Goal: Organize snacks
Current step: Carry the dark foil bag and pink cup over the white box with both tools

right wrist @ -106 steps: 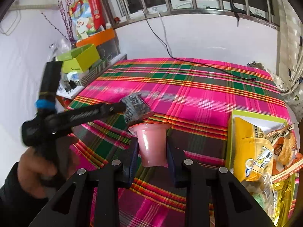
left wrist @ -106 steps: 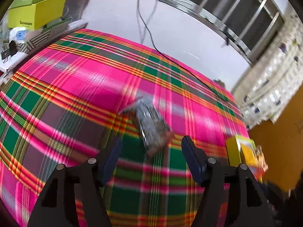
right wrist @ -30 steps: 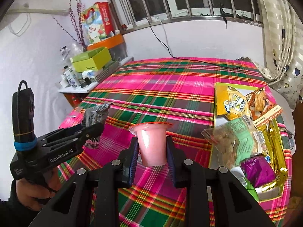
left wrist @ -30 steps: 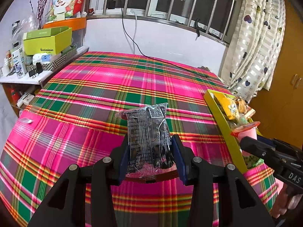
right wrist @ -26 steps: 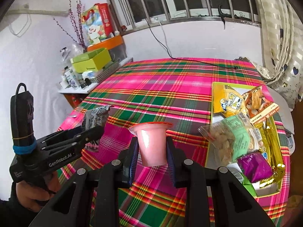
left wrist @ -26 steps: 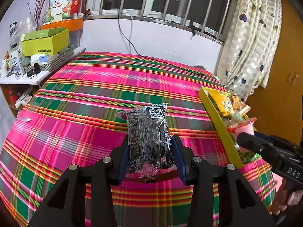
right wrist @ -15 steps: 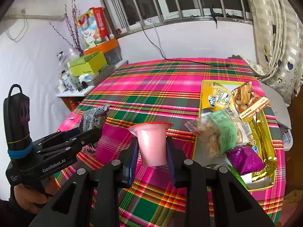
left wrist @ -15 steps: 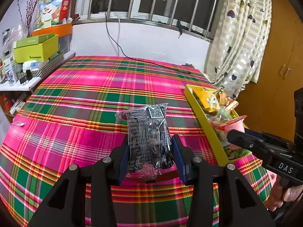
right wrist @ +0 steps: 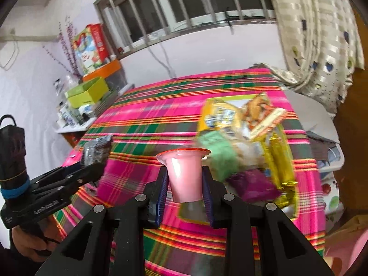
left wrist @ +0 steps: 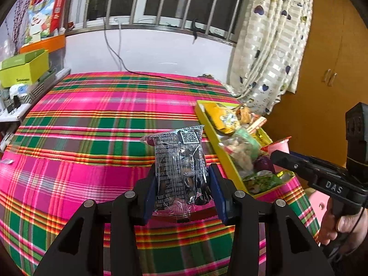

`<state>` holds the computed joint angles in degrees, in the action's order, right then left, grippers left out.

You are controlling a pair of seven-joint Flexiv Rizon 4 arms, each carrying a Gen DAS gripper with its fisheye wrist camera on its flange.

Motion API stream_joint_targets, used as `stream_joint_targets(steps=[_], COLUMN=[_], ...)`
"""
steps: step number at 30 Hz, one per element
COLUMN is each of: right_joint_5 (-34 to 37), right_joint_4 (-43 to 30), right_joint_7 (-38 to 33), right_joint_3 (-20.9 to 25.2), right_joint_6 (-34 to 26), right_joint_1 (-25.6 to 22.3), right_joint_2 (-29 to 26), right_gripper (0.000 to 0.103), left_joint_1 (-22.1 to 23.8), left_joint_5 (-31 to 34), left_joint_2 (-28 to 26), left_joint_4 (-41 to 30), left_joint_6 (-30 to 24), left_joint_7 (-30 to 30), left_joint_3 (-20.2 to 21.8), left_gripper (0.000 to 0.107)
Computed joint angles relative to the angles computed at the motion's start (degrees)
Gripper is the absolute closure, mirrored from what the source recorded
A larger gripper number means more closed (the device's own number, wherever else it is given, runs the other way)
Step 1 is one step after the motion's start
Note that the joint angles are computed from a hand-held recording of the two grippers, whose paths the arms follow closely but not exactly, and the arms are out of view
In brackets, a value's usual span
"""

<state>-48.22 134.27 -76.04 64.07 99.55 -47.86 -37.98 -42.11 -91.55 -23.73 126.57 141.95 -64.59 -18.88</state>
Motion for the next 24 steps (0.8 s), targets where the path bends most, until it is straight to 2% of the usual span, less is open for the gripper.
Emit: stream_joint_targets(steps=[8,15,24], right_joint_5=[2.2,5.5,11.1], right_joint_4=[-2.7,-5.1,-7.4], right_joint_7=[0.4,-0.1,-4.4], right_joint_3=[-3.3,-6.4,-7.6], right_joint_6=[0.0,-0.7,-3.7], right_joint_1=[-0.4,2.0,6.1], right_joint_2=[-0.4,-0.7,-2.5], right_gripper=[0.077,0.077,0.077], left_joint_1=[0.8,1.5,2.2], left_joint_5=[0.8,0.5,0.6], left_joint_2=[-1.3,-2.1,-2.8], left_joint_4=[-3.4,-5.7,-7.2], left_joint_6=[-1.0,-1.8,-3.3], left_joint_7=[3.5,6.3,7.7], left_joint_3=[-0.4,-0.8,-1.1], left_gripper=[0.063,0.063,0.063])
